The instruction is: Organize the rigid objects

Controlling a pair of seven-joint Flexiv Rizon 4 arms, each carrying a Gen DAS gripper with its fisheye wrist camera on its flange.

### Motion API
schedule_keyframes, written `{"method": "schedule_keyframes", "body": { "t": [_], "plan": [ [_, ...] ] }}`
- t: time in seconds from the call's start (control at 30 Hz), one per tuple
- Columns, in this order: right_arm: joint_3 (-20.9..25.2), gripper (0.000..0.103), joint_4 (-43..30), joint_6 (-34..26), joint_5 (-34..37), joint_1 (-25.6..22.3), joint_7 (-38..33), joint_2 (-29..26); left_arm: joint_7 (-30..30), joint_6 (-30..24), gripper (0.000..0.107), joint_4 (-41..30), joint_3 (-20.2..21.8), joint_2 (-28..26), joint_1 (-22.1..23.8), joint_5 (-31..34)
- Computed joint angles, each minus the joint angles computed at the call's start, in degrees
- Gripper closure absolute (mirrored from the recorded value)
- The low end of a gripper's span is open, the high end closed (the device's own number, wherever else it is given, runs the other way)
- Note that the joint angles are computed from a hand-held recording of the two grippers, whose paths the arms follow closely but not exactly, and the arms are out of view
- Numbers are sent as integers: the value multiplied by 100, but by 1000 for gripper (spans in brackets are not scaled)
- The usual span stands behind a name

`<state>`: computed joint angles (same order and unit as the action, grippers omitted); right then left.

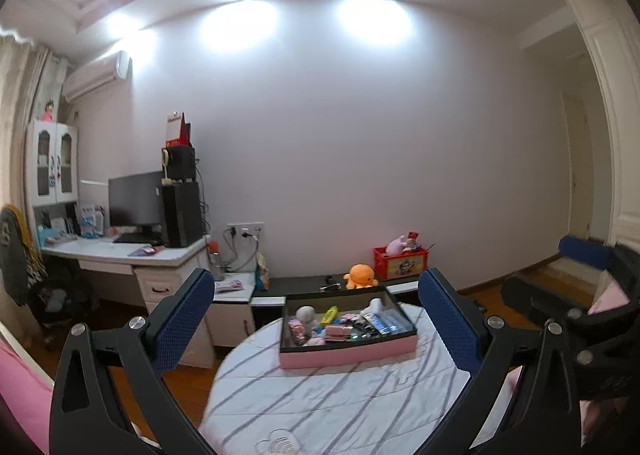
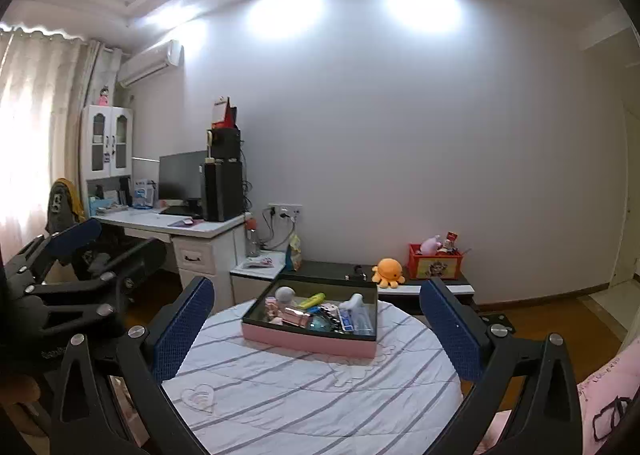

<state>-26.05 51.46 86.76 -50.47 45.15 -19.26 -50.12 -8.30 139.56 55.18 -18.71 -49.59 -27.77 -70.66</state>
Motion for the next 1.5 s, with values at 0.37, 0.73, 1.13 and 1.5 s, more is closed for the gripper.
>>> {"method": "schedule_keyframes", "body": {
  "t": [0.37,0.73,1.13,1.5],
  "plan": [
    [-897,0,525,381,-551,425,978,281,-1032,-37,4,976,303,458,27,458],
    [-1883,0,932,837,-922,863,1855,421,-1121,42,4,998,440,471,-83,522],
    [-2283,0,1100,872,-210,1184,1441,351,-954,203,4,887,372,419,-107,498],
    [-2487,0,1235,785,529,1440,860,283,-886,262,4,879,305,433,-89,473]
  ]
}}
